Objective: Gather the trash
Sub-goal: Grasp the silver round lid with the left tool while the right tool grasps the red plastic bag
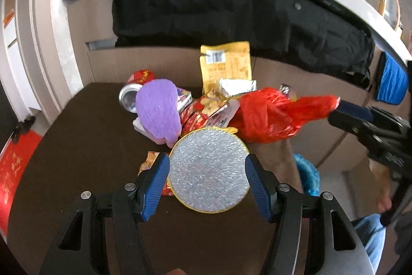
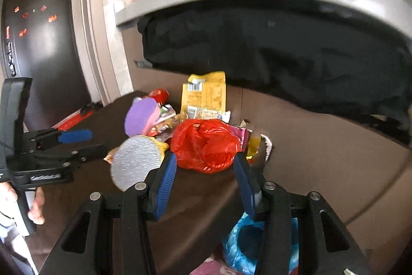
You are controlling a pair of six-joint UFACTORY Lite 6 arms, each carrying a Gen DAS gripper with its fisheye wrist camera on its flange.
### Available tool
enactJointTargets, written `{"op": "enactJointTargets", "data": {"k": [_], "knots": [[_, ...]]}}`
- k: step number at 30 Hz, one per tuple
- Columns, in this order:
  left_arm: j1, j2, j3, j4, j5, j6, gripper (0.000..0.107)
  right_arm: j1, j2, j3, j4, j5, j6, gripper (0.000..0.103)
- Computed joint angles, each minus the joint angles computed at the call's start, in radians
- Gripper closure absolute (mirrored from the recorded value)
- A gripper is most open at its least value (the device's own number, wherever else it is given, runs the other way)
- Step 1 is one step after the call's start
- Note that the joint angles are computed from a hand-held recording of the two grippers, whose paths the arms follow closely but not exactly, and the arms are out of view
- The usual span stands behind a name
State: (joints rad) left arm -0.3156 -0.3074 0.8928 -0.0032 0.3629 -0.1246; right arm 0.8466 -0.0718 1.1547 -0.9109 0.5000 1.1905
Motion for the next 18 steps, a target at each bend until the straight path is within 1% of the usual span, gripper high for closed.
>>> {"op": "enactJointTargets", "data": {"k": [2,3,4,5,6,7,8,9,11,13,14,16,17,18], "knots": [[0.024,0.032,0.002,-0.074,-0.015,0.067,0.046,-0.062,0.096,0.055,0.033,-0.042,-0.043,0.060],[0.046,0.054,0.006,-0.141,-0.017,0.129,0.046,-0.086,0.130,0.079,0.066,-0.061,-0.078,0.059],[0.056,0.062,0.004,-0.166,-0.020,0.151,0.046,-0.116,0.183,0.117,0.127,-0.085,-0.139,0.059],[0.061,0.071,0.001,-0.158,-0.025,0.144,0.046,-0.145,0.247,0.169,0.217,-0.096,-0.225,0.061],[0.062,0.080,-0.001,-0.129,-0.030,0.124,0.046,-0.163,0.296,0.210,0.290,-0.103,-0.294,0.065],[0.062,0.085,-0.005,-0.097,-0.036,0.099,0.046,-0.181,0.343,0.251,0.364,-0.115,-0.362,0.066],[0.062,0.089,-0.013,-0.066,-0.045,0.074,0.046,-0.192,0.387,0.291,0.397,-0.118,-0.389,0.067],[0.067,0.091,-0.021,-0.077,-0.052,0.091,0.046,-0.197,0.407,0.307,0.397,-0.125,-0.386,0.067],[0.086,0.098,-0.030,-0.180,-0.053,0.197,0.046,-0.212,0.456,0.367,0.427,-0.140,-0.421,0.068],[0.090,0.100,-0.040,-0.201,-0.056,0.216,0.046,-0.223,0.499,0.432,0.456,-0.148,-0.454,0.072],[0.088,0.096,-0.047,-0.188,-0.059,0.203,0.046,-0.231,0.522,0.469,0.498,-0.149,-0.497,0.077],[0.094,0.094,-0.053,-0.184,-0.066,0.204,0.046,-0.240,0.591,0.580,0.603,-0.118,-0.610,0.082],[0.098,0.092,-0.056,-0.175,-0.068,0.196,0.046,-0.243,0.638,0.655,0.659,-0.100,-0.678,0.088],[0.105,0.092,-0.058,-0.173,-0.071,0.195,0.046,-0.239,0.677,0.728,0.703,-0.072,-0.734,0.089]]}}
